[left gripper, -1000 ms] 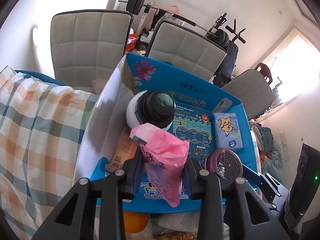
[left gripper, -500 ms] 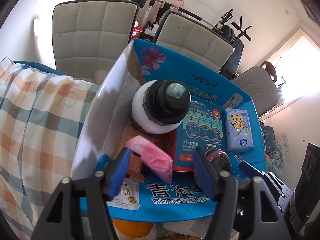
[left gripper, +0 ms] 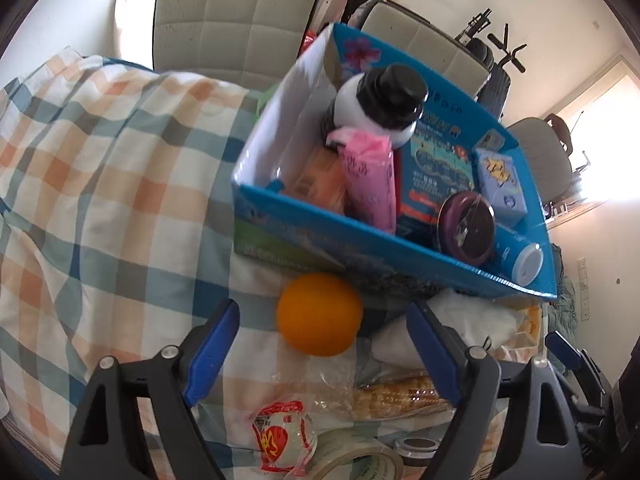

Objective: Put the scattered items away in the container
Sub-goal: 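Grasp the orange with the left tool while the right tool reaches for the small tape roll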

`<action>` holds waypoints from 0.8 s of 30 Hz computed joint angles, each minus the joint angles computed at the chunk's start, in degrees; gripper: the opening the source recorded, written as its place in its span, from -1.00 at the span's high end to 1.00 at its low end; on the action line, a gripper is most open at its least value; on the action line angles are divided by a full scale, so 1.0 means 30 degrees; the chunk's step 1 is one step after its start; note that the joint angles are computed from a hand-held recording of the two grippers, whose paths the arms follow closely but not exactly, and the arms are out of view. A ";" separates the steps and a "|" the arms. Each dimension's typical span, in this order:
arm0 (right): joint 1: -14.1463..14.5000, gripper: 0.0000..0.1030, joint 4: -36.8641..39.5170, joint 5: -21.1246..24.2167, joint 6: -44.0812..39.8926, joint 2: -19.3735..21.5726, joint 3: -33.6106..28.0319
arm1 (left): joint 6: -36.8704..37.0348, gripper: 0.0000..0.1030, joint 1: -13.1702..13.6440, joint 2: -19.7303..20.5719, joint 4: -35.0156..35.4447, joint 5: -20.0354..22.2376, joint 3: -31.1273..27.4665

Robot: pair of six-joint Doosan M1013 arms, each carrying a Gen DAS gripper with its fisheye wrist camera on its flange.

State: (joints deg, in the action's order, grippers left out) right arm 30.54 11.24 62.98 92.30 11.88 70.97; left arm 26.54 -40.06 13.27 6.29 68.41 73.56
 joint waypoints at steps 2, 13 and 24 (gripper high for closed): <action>0.0313 -0.50 -0.0405 0.1212 -0.2902 0.0042 0.0305 | 0.0280 -0.68 -0.0063 0.0283 -0.0278 0.0130 0.0050; 0.2390 -0.29 -0.3506 0.5590 -1.1210 0.2328 -0.1386 | 0.1306 -0.68 0.0166 0.1769 -0.1552 0.0418 -0.0252; 0.1821 -0.19 -0.2911 0.7210 -0.9097 0.2399 -0.1379 | 0.1686 -0.29 0.0164 0.1030 -0.1112 -0.0074 0.0702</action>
